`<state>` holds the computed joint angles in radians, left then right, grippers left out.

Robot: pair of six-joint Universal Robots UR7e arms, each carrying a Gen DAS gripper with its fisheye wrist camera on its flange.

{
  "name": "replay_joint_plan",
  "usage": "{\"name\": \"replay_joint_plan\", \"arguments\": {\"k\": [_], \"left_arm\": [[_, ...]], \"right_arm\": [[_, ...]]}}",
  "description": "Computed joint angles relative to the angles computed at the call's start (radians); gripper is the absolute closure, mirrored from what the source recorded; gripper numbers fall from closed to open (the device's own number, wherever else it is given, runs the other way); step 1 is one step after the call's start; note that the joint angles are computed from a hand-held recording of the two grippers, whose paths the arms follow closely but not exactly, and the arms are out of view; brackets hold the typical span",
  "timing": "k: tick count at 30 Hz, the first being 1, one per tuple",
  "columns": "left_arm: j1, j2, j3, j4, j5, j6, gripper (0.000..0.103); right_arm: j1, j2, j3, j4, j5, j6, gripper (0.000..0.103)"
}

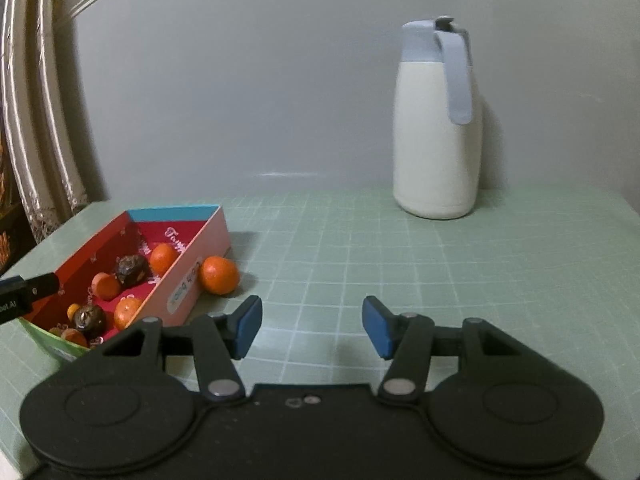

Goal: Organize fruits
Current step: 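Move the right tool to the tangerine beside the box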

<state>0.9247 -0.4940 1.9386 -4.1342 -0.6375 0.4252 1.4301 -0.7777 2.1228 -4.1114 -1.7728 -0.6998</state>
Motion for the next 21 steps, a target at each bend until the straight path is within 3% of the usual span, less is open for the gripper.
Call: {"name": "replay_joint_plan", "arguments": {"k": [5, 21], "left_arm": [[0.015, 0.009, -0.010, -0.068, 0.003, 0.050, 0.042], [0.090, -0.047, -0.005, -0.089, -0.022, 0.038, 0.042]], "right_arm": [[0.008, 0.030, -0.038, 0.038, 0.003, -0.018, 0.048], [0.057, 0.148, -0.228, 0.202, -0.054, -0.044, 0.051]]}}
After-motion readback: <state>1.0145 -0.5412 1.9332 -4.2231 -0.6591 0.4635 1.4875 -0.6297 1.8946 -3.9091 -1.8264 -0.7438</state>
